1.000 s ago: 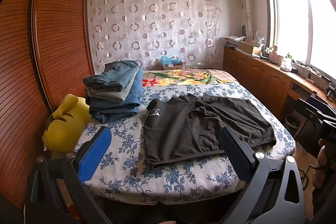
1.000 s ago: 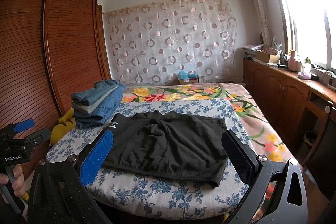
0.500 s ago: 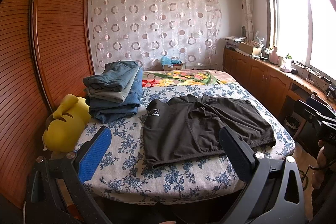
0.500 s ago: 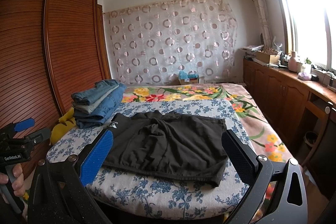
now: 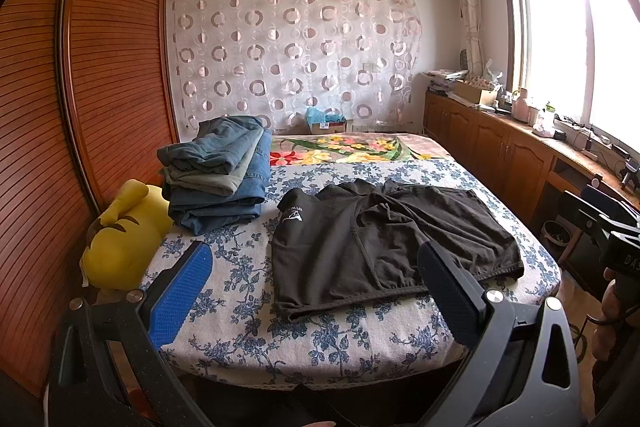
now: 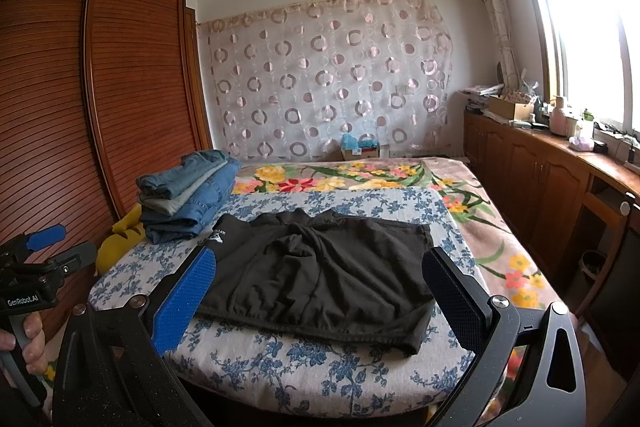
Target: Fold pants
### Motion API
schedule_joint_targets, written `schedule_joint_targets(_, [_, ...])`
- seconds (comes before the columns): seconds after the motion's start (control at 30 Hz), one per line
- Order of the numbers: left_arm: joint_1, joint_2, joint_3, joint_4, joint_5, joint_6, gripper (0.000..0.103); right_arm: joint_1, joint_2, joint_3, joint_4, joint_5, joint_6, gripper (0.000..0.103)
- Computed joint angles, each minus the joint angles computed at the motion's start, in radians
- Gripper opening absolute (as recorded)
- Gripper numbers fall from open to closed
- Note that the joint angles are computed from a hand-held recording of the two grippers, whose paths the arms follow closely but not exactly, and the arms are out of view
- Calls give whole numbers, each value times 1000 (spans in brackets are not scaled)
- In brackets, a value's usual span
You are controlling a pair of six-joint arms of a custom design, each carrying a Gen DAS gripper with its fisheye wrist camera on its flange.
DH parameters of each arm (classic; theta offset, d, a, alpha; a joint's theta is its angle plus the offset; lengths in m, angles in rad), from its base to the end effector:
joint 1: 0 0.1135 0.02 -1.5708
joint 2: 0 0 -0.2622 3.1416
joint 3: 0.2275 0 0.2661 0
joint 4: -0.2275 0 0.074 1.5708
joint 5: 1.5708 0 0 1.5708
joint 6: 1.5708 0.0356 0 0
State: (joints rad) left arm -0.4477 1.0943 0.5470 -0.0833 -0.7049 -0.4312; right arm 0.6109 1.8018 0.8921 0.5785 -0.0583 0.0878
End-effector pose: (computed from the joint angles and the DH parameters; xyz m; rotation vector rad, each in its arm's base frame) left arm 0.2209 -0.0805 0.2032 -0.3590 2.0128 0.2345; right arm 0.3184 0.2255 0.1653 -0.5396 1.8600 0.5260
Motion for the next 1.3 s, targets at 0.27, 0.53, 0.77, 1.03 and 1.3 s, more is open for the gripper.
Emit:
schedule_joint_targets(0.27, [0,1,-2,3,0,1,103,0,0,0,0,0,-1,103])
schedule_joint_targets(0.53, [-1,-4,-2,0,-1,1,103,-1,0,1,-2,-1,-1,103])
schedule_joint_targets(0.77, [-1,-2,-1,2,-2,1,103,-1,0,1,-3,-1,-1,103])
schedule_joint_targets(1.03, [-2,1,0,1,-2,-2,103,0,1,-1,2,1,-2,103])
schedule_joint_targets(1.3, [27,23,28,-40,50,-13,103,-6,18,11,-11,-1,-1,103])
